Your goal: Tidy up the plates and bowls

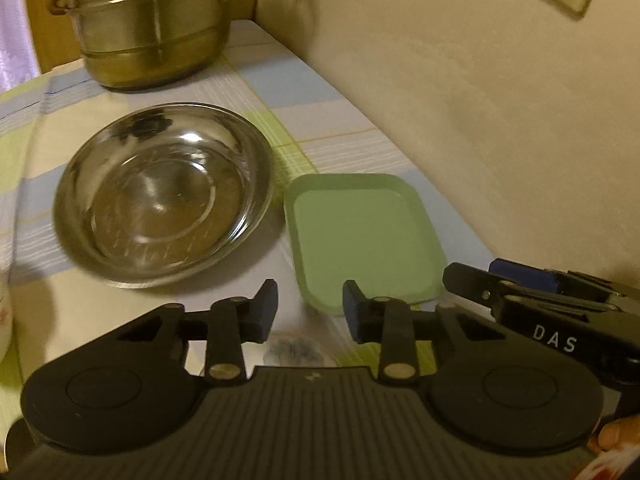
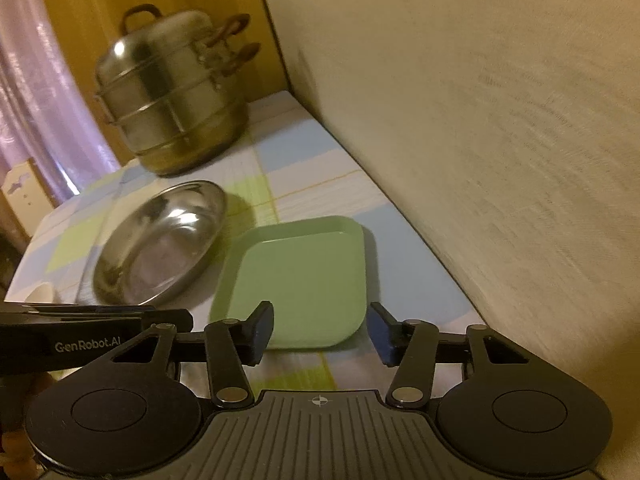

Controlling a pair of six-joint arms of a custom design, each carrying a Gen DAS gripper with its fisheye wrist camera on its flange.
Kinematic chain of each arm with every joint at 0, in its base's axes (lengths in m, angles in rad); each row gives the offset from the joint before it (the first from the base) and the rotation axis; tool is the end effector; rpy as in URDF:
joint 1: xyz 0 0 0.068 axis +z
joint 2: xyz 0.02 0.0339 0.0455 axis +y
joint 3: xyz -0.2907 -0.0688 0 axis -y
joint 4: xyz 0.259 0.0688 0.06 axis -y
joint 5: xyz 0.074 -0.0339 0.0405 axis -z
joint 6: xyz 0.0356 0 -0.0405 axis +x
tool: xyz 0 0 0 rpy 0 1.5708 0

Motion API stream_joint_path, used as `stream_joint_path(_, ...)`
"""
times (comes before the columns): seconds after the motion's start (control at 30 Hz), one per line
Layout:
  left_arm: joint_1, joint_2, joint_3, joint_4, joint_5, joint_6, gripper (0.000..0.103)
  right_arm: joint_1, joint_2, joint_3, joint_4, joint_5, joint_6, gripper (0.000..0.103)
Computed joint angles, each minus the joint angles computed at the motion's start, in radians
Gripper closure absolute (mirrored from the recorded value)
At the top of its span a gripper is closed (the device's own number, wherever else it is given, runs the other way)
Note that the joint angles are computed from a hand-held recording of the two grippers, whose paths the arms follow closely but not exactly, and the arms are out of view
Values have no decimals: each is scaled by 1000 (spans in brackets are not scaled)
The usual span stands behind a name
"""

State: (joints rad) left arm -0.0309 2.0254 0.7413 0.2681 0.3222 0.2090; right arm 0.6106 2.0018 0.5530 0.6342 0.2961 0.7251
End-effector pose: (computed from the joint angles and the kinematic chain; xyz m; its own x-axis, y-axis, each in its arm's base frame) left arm 0.3347 -0.0216 0.0516 -0.7904 0.2213 -0.5711 0.3680 0.9170 -0.1540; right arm 0.2572 0.1673 0.0492 -0.7010 0.2837 -0.6543 0.1076 0.9490 0.2962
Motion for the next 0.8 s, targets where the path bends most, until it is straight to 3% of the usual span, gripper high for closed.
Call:
stream_joint_path(0.4, -53, 201, 209, -84, -73, -24, 85, -75, 161, 146, -35, -15, -18, 65)
stream_joint_path(0.8, -61, 235, 254, -103, -71, -11, 94, -99, 215, 213, -105, -22, -44, 98)
